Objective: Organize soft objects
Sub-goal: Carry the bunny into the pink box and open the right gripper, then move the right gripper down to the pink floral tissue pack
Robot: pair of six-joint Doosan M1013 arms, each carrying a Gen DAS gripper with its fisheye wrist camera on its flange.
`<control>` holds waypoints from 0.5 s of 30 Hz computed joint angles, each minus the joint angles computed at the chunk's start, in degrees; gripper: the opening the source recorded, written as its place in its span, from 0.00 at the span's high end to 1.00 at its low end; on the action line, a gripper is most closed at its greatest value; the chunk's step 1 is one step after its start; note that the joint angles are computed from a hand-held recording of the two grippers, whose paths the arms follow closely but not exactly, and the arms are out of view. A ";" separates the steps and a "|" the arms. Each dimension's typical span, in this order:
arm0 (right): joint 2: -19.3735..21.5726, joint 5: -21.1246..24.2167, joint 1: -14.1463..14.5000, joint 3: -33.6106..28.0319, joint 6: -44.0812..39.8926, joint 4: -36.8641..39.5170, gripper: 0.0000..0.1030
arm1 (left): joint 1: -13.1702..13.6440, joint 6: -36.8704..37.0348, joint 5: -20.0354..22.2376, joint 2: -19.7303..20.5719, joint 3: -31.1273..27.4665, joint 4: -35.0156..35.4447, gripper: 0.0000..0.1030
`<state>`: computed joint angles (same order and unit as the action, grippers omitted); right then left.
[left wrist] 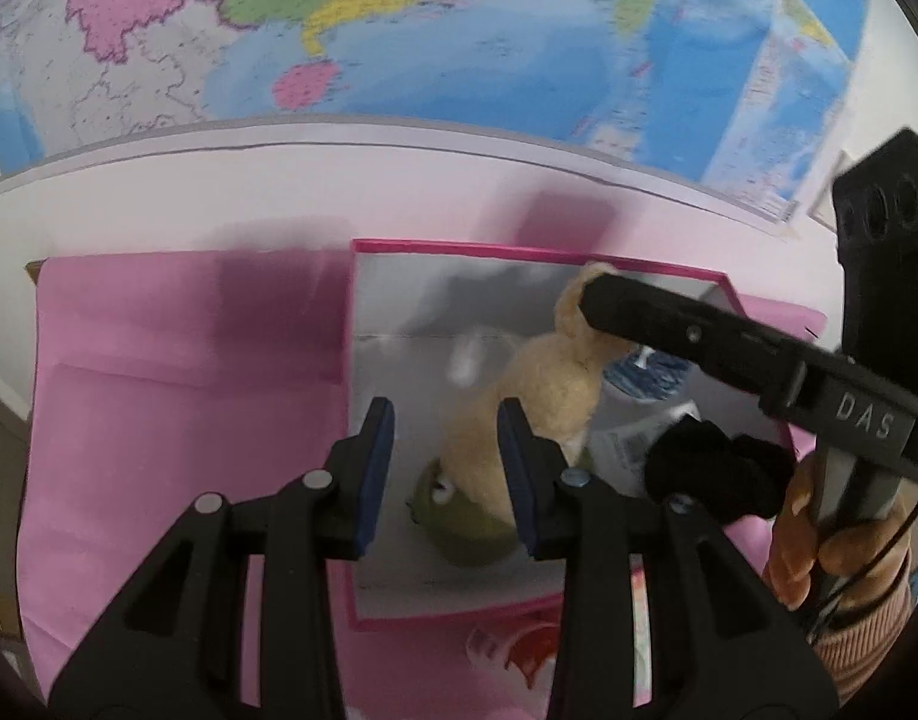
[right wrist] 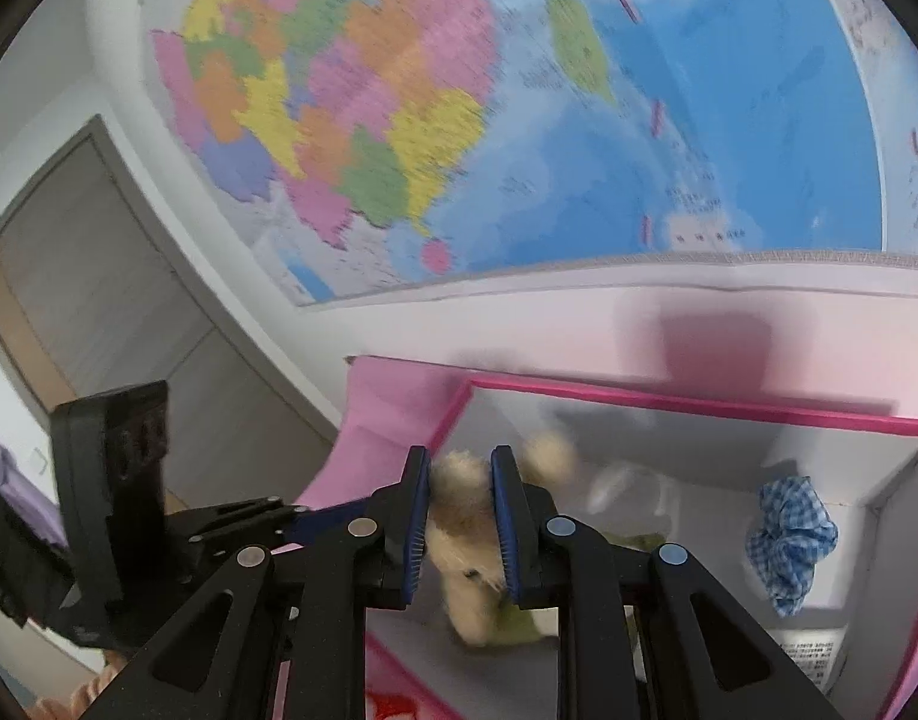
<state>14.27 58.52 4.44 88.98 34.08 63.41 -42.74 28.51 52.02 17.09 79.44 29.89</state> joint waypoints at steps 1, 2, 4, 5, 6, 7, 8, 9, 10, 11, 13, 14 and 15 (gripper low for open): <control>0.15 -0.60 0.15 -0.07 0.67 -0.57 0.73 | -0.05 -0.52 0.07 -0.06 0.09 0.27 0.63; 0.25 -1.29 0.29 -0.12 1.80 -1.35 0.70 | -0.16 -0.76 -0.07 -0.19 0.30 0.70 0.63; 0.16 -2.69 0.23 0.19 3.26 -2.26 0.61 | -0.65 -1.80 0.41 -0.58 0.78 2.22 0.63; -0.19 -3.65 0.07 0.69 3.25 -2.30 0.61 | -0.91 -2.37 0.64 -0.83 1.07 3.04 0.63; -0.63 -4.67 -0.08 1.26 3.06 -2.42 0.60 | -0.96 -2.60 0.64 -1.00 1.20 3.32 0.62; -0.89 -5.09 -0.21 1.56 3.00 -2.58 0.58 | -1.16 -3.14 0.60 -1.35 1.60 3.67 0.62; -1.16 -4.99 -0.52 1.89 2.83 -2.46 0.57 | -1.29 -3.78 0.42 -1.69 2.01 4.02 0.62; -1.43 -4.69 -0.89 2.26 2.49 -2.01 0.55 | -1.34 -4.25 -0.07 -2.12 2.52 4.24 0.62; -1.71 -4.68 -1.13 2.56 2.21 -1.88 0.52 | -1.56 -4.83 -0.32 -2.56 3.03 4.65 0.62; -2.16 -5.03 -1.37 3.02 1.97 -1.91 0.51 | -1.84 -5.56 -0.49 -3.02 3.57 5.28 0.62; -2.85 -3.64 -2.19 3.71 1.06 -1.04 0.51 | -2.68 -7.03 -1.59 -4.44 5.24 6.56 0.62; -3.21 -2.97 -2.58 4.05 0.48 -0.49 0.51 | -3.17 -8.09 -2.06 -5.13 6.07 7.54 0.62; -3.95 -2.14 -3.15 4.76 -0.68 0.14 0.51 | -3.64 -8.70 -3.04 -6.03 7.09 8.14 0.61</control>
